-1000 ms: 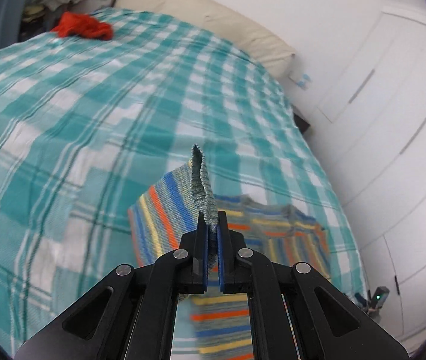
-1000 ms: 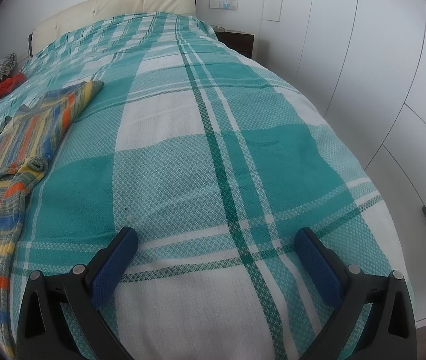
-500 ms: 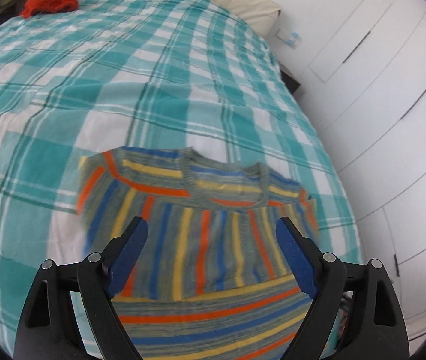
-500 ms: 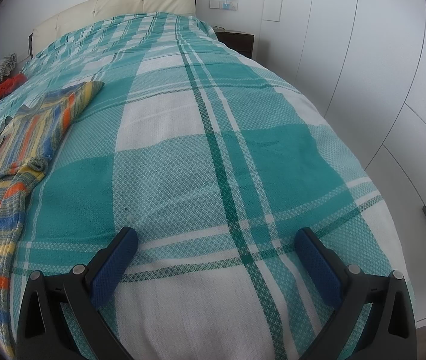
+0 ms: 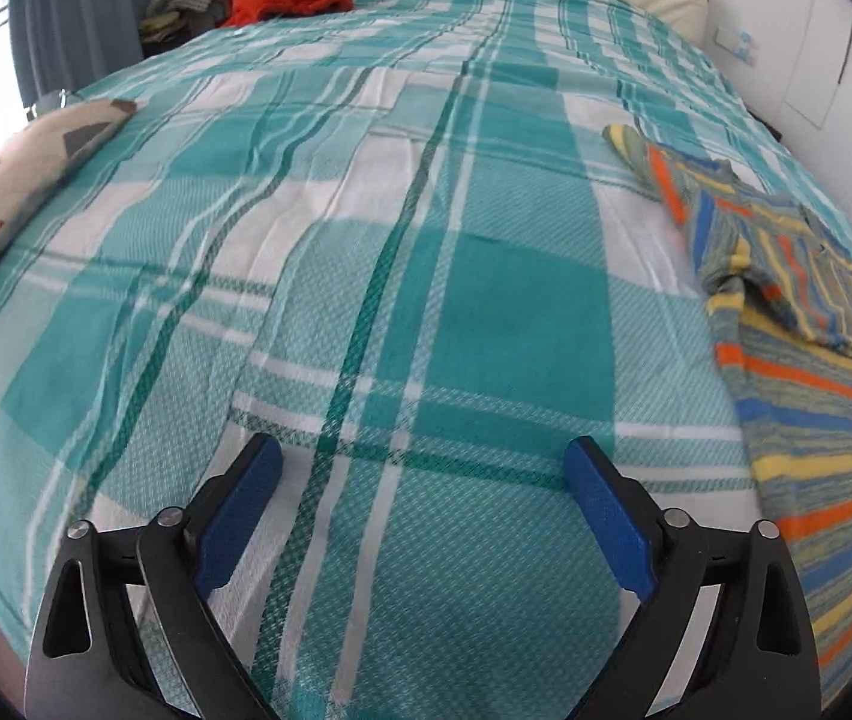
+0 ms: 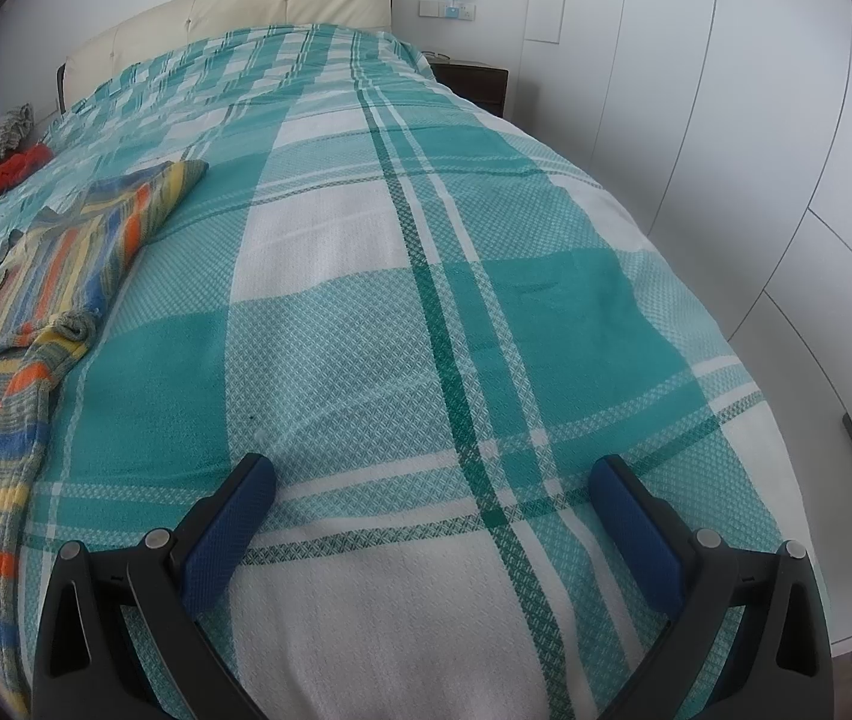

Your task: Fold small clothes

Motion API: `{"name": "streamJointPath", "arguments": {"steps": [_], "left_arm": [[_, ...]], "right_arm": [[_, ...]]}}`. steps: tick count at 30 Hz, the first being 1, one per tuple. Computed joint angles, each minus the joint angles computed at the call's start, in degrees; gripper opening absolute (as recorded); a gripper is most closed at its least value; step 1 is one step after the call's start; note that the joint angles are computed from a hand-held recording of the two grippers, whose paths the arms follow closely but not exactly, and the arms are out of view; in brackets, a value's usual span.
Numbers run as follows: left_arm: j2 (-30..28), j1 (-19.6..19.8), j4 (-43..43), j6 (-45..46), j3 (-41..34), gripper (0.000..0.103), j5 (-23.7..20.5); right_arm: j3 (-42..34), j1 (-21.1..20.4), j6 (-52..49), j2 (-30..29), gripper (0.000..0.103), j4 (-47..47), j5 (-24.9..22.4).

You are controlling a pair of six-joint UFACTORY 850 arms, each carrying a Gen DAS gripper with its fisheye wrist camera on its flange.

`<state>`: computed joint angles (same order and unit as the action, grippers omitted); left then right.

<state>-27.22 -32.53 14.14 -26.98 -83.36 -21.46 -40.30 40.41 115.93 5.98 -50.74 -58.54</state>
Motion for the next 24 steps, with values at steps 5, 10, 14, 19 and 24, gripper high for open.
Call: {"name": "streamJointPath", "arguments": {"steps": [5, 10, 14, 19, 24], "left_arm": [[0.3, -1.5, 15.8, -13.2, 2.2, 0.103, 3.4], [0.8, -0.8, 14.6, -12.8, 3.4, 0.103, 5.9], [0.9, -0.8, 15.9, -14.2, 3.7, 0.103, 6.6], [0.9, -0.9, 17.6, -16.1, 4.0, 0.103, 6.8], [1.0, -0.9, 17.7, -16.2, 4.1, 0.103, 6.9]], "right_arm": [[-0.3, -0.2, -0.7, -0.5, 0.103, 0.3, -0.2], [-0.4, -0.2, -0.7, -0.6, 0.103, 0.4, -0.2], [-0.4, -0.2, -0.7, -0.6, 0.103, 0.4, -0.3], [-0.4, -0.2, -0.6, -0.6, 0.103, 0.4, -0.2], [-0.4, -0.2, -0.6, -0.6, 0.103, 0.4, -0.2]]}}
